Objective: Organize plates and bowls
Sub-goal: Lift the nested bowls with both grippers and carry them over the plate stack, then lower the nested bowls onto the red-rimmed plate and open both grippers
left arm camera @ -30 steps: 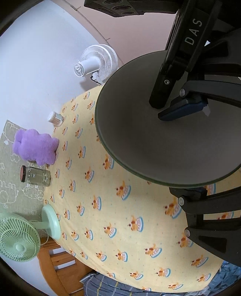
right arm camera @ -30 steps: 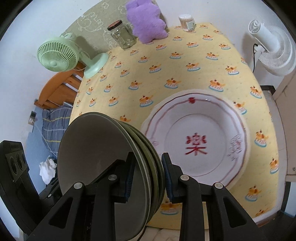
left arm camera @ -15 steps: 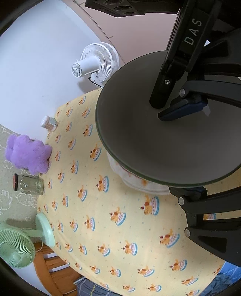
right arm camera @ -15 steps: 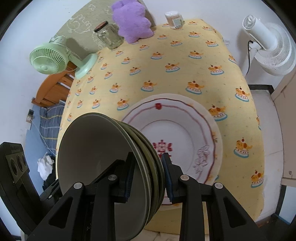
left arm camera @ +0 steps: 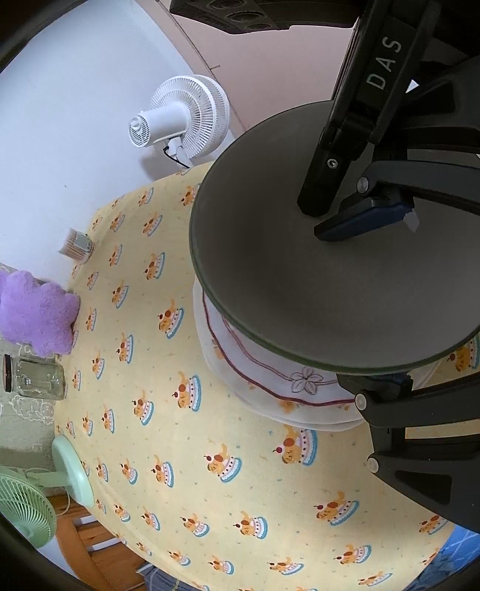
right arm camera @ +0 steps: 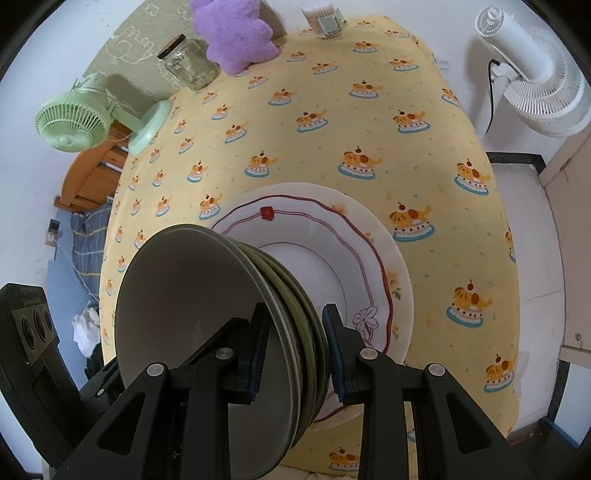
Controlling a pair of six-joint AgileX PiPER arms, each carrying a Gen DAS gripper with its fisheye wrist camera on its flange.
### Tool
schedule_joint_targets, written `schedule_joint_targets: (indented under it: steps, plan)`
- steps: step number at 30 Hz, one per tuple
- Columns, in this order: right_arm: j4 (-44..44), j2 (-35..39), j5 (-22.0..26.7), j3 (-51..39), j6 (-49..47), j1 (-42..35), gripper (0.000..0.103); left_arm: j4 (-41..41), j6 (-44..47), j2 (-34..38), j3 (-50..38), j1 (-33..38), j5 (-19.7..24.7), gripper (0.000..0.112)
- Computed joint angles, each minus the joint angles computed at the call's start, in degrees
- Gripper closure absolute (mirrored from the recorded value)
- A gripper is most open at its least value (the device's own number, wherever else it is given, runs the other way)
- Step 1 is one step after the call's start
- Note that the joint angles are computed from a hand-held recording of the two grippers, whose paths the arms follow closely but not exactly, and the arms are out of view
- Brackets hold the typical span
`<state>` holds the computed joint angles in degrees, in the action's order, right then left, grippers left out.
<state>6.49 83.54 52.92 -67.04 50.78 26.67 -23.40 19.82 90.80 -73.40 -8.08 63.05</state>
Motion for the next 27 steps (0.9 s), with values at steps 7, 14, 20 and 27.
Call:
schedule_joint_targets:
  steps: [7,14,20,27]
  plan:
    - [-1.12,2.11,0.59,-2.48,-2.01,-1.18,0.07,-0.49,-0.41,1.98,-1.71,-0.35,-0.91,0.055]
    - [-1.32,2.42,-0.09,-2.61,-2.93,-1.61,0.07,-0.32,-0.85,1.81,-1.26,-0.63,-2.16,0.055]
    - [-1.97,1.38,-1.38,-1.28,-2.08,-1.04,0.07,0.96,-2.06,0.73,-0.24,-1.23,-3.05,0.055]
    - [-1.48,-0.38,-1.97,1.26,-2.19,-0.87,0.064,3.19,-4.86,-1.0,1.93,-1.74,-3.84,0.044]
